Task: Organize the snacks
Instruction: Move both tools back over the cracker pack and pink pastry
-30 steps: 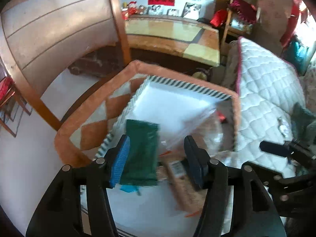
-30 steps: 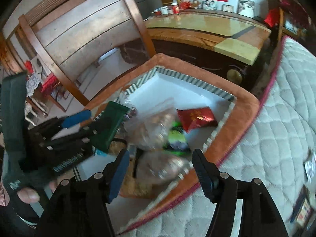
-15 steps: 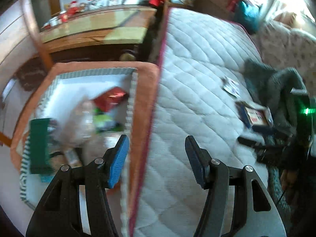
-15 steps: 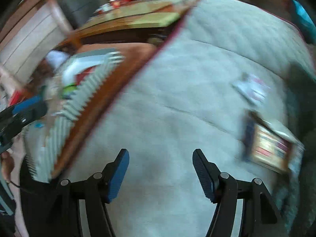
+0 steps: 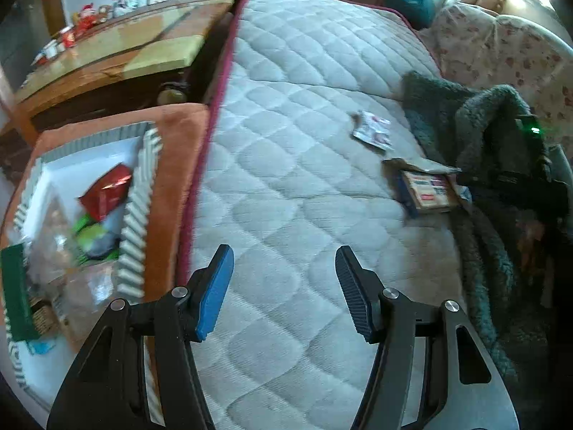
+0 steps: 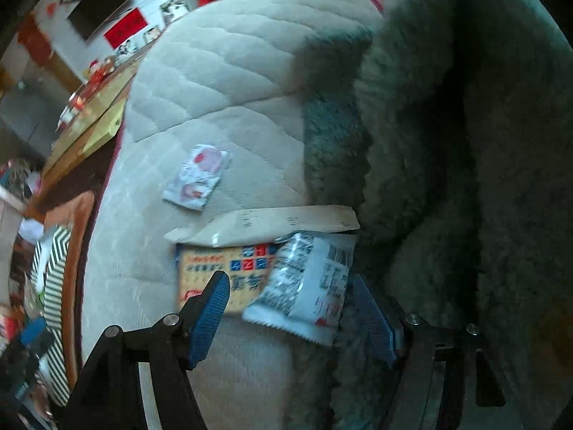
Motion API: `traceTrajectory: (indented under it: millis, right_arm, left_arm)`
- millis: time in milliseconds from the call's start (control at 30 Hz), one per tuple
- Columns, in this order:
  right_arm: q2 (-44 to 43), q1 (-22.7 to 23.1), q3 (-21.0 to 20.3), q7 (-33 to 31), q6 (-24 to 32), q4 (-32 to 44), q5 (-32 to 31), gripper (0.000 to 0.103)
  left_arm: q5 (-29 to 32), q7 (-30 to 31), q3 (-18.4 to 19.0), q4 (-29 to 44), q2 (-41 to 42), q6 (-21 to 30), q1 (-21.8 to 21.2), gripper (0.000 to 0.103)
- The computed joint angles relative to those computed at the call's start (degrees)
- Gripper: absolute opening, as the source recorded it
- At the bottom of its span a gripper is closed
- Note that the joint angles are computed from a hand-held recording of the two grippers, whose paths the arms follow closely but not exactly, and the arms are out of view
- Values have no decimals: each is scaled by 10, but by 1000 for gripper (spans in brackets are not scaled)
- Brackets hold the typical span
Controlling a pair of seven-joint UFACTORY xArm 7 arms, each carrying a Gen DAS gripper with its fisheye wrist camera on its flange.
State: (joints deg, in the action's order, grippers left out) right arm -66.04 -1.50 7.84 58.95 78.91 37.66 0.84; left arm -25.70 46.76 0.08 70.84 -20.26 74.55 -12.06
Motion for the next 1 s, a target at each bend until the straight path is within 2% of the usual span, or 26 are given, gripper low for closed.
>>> traceTrajectory:
  millis: [133, 200, 333, 367, 433, 500, 633, 767, 800, 833, 867, 900, 1000]
  right_arm:
    - [-3, 5, -24, -9, -36, -35, 14, 70]
    - [3, 7, -18, -11, -48, -42, 18, 68]
    - [-22, 10, -16, -20, -67, -62, 14, 43]
    - [-31, 12, -17, -24, -65, -65, 14, 41]
    - [-45, 17, -18, -36, -47, -64, 12, 29]
    - [-56, 22, -14, -42, -34, -59, 15, 25]
    - [-81, 48, -7, -39, -54, -64, 59, 25]
    - [-53, 92, 2, -53, -74, -61, 106, 27]
    - [-49, 101, 4, -55, -82, -62, 116, 34]
    - [-46, 105, 11, -53, -87, -60, 120, 47]
    - [-43, 106, 19, -48, -89, -56, 120, 52]
    - [-37, 102, 30, -40, -78, -46, 112, 54]
    - [1, 79, 65, -10, 15, 8, 62, 56]
  left_arm:
    - [-33, 38, 1, 8, 10, 38, -20, 59]
    - [-46, 63, -1, 12, 17, 59, -28, 59]
    - [-51, 103, -25, 16, 29, 76, -47, 59]
    - [-54, 108, -29, 18, 33, 81, -51, 59]
    - [-52, 112, -43, 22, 40, 75, -60, 59]
    - [-50, 106, -53, 24, 47, 64, -66, 59]
    - [-53, 84, -63, 43, 67, 57, -74, 59]
    - [-53, 73, -63, 49, 74, 50, -74, 59]
    - [-49, 73, -62, 50, 76, 48, -73, 59]
    - [-46, 73, -62, 51, 77, 46, -72, 59]
    - [-42, 72, -62, 53, 80, 43, -71, 59]
    - [-40, 70, -63, 53, 82, 40, -70, 59]
    - [-37, 59, -61, 62, 91, 36, -66, 59]
